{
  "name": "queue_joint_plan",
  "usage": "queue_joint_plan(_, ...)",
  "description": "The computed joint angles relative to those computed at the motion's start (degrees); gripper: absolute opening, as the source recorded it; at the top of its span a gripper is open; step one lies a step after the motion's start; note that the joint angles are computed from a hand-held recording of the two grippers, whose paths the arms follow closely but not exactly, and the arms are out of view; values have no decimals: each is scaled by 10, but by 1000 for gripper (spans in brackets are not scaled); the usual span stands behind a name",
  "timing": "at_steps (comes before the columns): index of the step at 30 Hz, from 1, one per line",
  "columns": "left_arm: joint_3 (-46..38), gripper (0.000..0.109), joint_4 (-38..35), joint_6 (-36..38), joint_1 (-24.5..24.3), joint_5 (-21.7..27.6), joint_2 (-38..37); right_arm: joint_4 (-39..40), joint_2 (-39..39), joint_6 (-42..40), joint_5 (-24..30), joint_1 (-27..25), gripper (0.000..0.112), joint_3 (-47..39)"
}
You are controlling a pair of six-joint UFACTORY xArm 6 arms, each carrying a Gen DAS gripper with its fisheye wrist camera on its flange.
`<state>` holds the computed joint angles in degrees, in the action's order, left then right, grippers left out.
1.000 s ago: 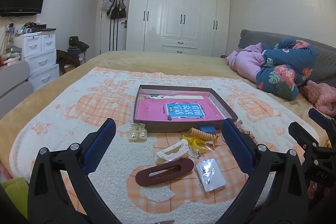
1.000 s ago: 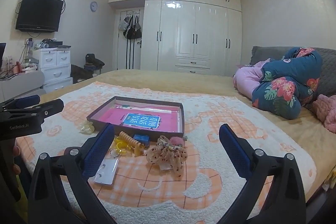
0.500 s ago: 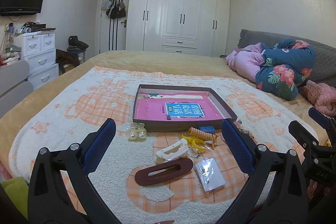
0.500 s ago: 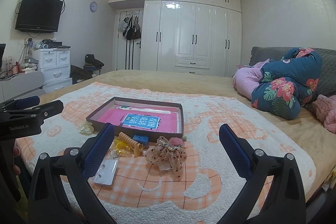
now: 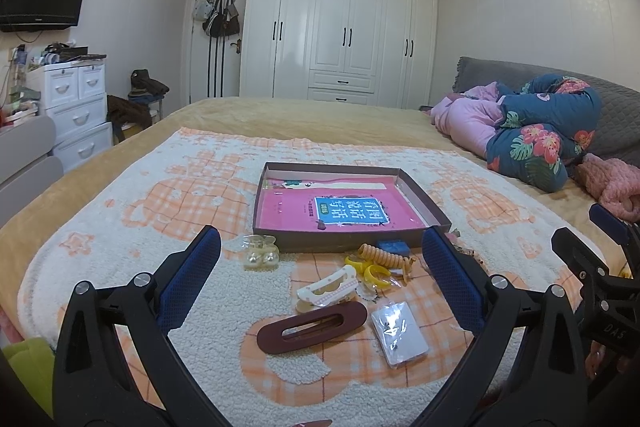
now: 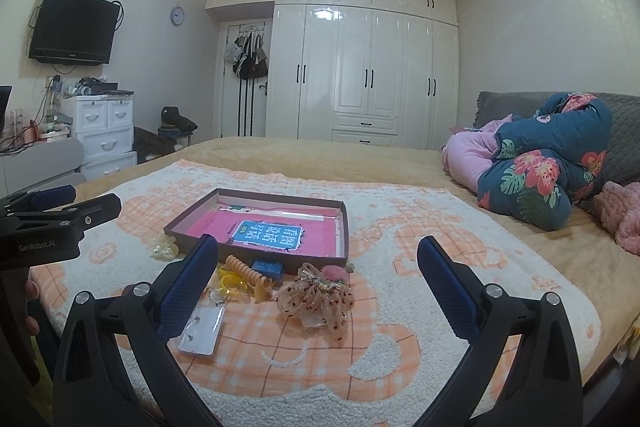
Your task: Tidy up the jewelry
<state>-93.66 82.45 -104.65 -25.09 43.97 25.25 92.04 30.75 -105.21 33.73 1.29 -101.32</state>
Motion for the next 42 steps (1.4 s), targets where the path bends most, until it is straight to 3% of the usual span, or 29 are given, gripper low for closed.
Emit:
queue_joint_plan(28, -5, 92, -6, 6, -1, -2, 2, -4, -2, 3, 0, -1, 97, 0)
queue_joint_plan(42, -3, 92, -55, 24, 29, -58, 13, -65, 37, 49, 2, 8, 97, -55)
